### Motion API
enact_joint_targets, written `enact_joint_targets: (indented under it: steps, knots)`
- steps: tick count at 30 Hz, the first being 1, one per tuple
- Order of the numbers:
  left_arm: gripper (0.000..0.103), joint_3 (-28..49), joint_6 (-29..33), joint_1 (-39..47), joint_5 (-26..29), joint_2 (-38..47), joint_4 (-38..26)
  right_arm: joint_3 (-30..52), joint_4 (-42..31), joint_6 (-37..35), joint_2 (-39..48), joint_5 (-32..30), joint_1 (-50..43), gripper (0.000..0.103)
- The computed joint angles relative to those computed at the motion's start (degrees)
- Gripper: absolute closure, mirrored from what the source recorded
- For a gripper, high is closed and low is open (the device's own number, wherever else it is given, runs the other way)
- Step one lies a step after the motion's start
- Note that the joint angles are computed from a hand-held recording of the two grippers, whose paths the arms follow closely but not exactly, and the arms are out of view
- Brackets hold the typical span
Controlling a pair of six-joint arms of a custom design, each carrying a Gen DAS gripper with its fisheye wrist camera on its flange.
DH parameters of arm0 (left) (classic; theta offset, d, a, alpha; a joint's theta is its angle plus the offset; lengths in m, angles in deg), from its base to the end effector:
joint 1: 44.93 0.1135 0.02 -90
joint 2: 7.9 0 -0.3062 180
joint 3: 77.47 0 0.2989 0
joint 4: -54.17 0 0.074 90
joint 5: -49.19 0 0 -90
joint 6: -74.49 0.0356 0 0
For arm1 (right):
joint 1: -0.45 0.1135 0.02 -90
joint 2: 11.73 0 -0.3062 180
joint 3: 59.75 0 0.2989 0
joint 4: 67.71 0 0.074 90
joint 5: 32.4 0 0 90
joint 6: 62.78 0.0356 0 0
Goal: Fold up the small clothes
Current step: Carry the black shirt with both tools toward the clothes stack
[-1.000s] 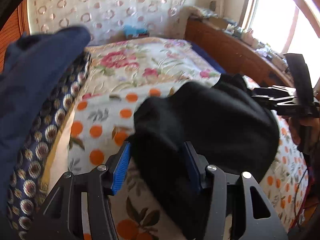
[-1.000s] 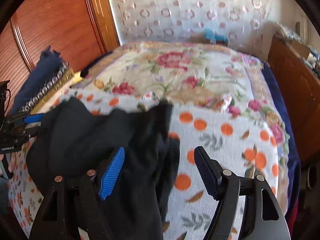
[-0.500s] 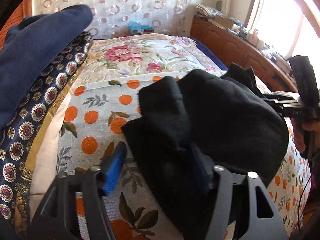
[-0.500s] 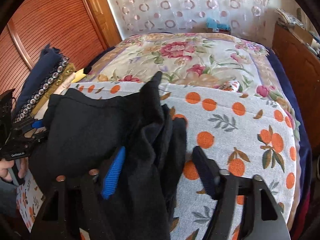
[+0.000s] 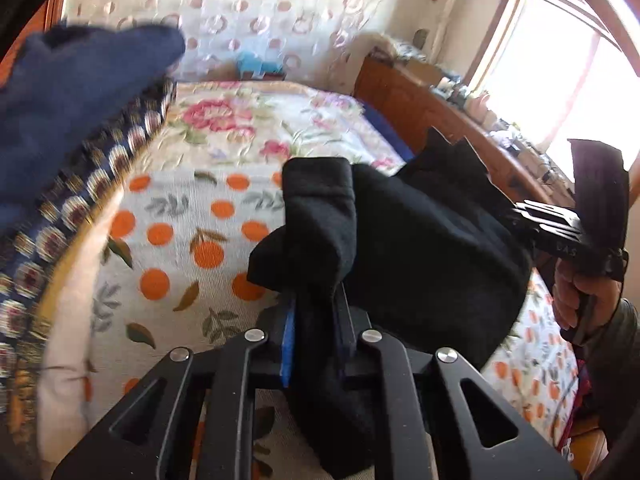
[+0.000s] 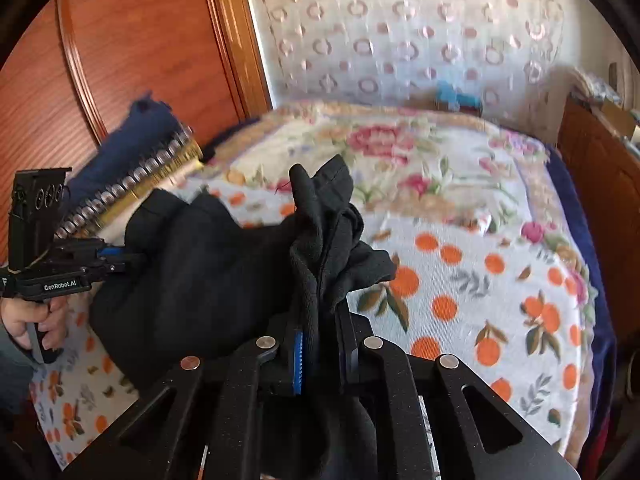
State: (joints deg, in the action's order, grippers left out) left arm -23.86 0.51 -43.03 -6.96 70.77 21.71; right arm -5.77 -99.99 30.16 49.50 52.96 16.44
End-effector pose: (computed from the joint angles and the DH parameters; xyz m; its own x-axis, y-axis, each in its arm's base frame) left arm 0.2867 -0.0103 0.1998 -0.7355 0.2049 -0.6458 0.4936 0.8151 -0.3034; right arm 0.2430 0.0726 0.2745 -0.6282 -0.1268 -0.7676 -0.3027 0.9487 0.0910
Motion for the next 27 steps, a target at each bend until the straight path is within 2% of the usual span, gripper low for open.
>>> enact_joint_targets:
  steps: [6,12,15,21,23,27]
  knots:
    - [0.09,2.0,5.7,6.6,7.3,-10.3,-10.0,4.1,-2.4,-1.3,-5.5,2.2,4.9,0.092]
    - [0.09,9.6,13.0,21.0,17.4,-14.1,-21.4,13.1,-2.0,-2.9,-2.9,5.5,12.4,0.092]
    - [0.09,14.2,17.0,29.2,20.7,-13.1,-25.5,19.3,-0.8,-3.3,2.5,5.7,15.5,0.092]
    - [0.09,20.6,21.3,41.7,24.1,-6.9,-28.9,36.0,-0.1,-4.9,20.3,5.4,21.3,0.092]
    - [0.09,20.8,21.7,44.4,23.5,-4.6,-27.9,41.4,-0.9,-4.4,26.3,4.2,22.1,0.092]
    - [0.091,18.2,17.9,43.9,17.5,-0.1,-20.4,51.9,-3.6,-6.2,39.3,3.4,21.4,0.092]
